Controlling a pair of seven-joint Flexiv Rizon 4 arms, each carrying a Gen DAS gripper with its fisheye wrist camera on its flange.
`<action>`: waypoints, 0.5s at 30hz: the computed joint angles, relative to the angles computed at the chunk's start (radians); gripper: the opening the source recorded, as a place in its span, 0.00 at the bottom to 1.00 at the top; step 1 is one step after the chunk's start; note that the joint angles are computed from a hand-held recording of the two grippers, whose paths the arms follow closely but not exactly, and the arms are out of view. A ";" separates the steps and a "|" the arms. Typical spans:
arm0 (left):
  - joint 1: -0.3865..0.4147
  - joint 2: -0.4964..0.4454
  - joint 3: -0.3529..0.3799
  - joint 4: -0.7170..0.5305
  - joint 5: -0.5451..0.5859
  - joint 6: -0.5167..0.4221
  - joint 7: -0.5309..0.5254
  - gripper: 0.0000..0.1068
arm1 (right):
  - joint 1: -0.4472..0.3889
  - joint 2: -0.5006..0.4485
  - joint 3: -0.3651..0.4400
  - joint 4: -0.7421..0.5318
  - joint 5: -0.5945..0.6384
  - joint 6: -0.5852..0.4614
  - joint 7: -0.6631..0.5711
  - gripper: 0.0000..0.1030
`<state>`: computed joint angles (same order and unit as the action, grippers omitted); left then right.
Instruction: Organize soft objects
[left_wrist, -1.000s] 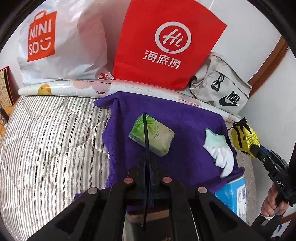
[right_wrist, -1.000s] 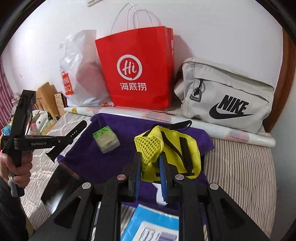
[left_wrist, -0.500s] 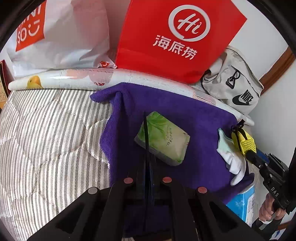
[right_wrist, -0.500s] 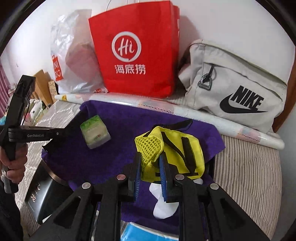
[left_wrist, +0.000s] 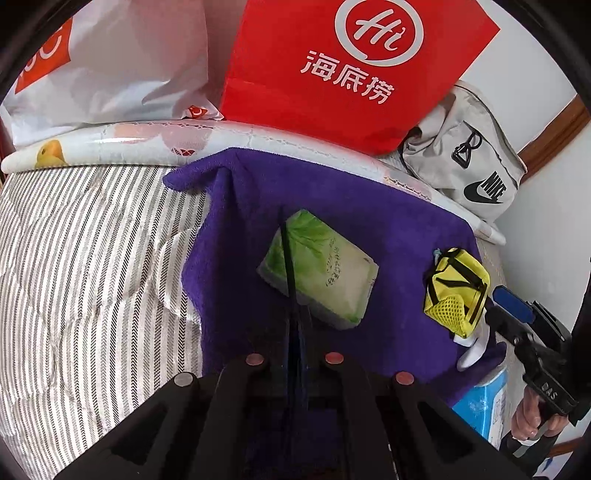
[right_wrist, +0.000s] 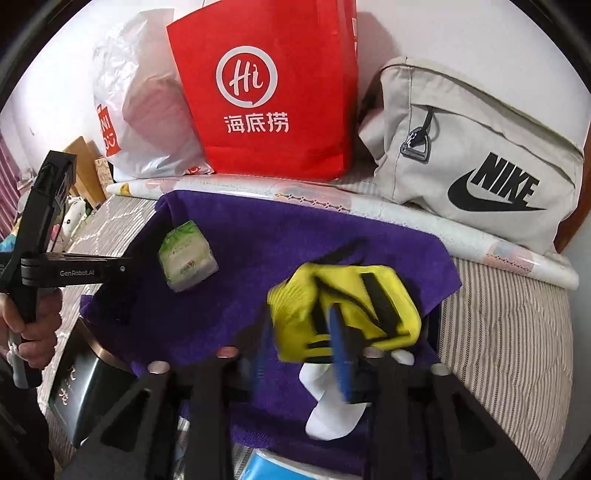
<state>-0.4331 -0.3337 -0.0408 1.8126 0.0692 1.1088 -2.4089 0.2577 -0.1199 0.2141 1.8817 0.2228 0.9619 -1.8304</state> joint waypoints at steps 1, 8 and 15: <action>0.005 0.002 -0.008 0.009 -0.013 0.013 0.007 0.16 | -0.003 0.005 0.002 0.001 0.011 0.001 -0.006 0.54; -0.020 0.031 0.007 0.004 0.032 -0.003 -0.034 0.39 | -0.004 0.062 -0.001 0.039 0.027 0.027 -0.010 0.59; -0.050 0.089 0.007 -0.003 0.135 -0.046 -0.106 0.45 | 0.015 0.183 -0.012 0.091 0.177 0.000 -0.148 0.59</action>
<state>-0.4833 -0.2444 -0.0341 1.8095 0.2040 1.0626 -2.5149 0.2729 0.0630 0.2021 1.9729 0.3996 0.9623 -1.9782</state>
